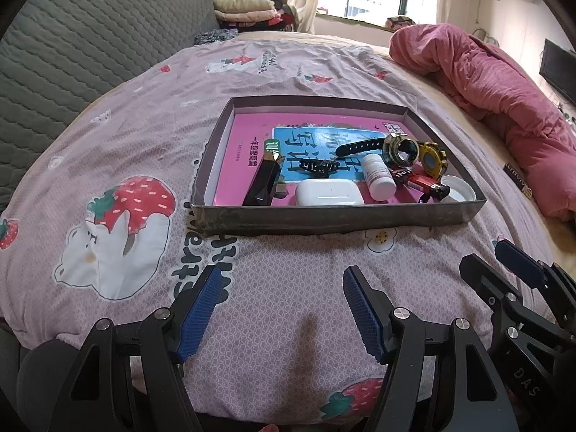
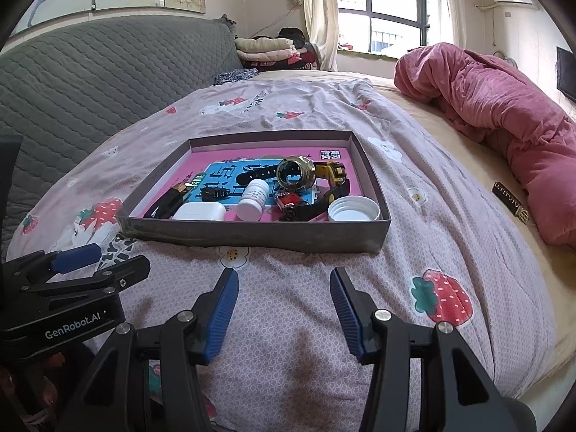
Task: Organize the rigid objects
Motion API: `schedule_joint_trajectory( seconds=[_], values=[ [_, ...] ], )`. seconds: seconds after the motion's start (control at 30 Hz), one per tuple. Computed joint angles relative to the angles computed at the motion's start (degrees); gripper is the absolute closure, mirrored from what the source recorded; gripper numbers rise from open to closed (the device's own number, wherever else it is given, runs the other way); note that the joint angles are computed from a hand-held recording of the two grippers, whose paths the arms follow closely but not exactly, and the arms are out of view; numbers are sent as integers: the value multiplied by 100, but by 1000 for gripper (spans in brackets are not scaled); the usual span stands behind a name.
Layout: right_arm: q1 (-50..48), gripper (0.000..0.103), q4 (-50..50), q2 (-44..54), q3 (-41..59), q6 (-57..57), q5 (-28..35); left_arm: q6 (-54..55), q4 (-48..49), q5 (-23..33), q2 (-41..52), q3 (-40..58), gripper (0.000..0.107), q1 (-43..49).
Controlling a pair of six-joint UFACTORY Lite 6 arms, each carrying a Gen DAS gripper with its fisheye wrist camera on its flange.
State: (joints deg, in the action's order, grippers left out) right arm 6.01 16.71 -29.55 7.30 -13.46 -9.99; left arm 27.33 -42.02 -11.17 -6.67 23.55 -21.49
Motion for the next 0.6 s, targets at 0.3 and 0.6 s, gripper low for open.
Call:
schedule_joint_trajectory(
  seconds=[0.3,0.6],
  values=[
    [2,51,93,-68,0,-106,63,168,-172,14,20,33,35,-9],
    [8,51,162,-46,5,-204,51,267,-254,58,88,76,35,23]
  ],
)
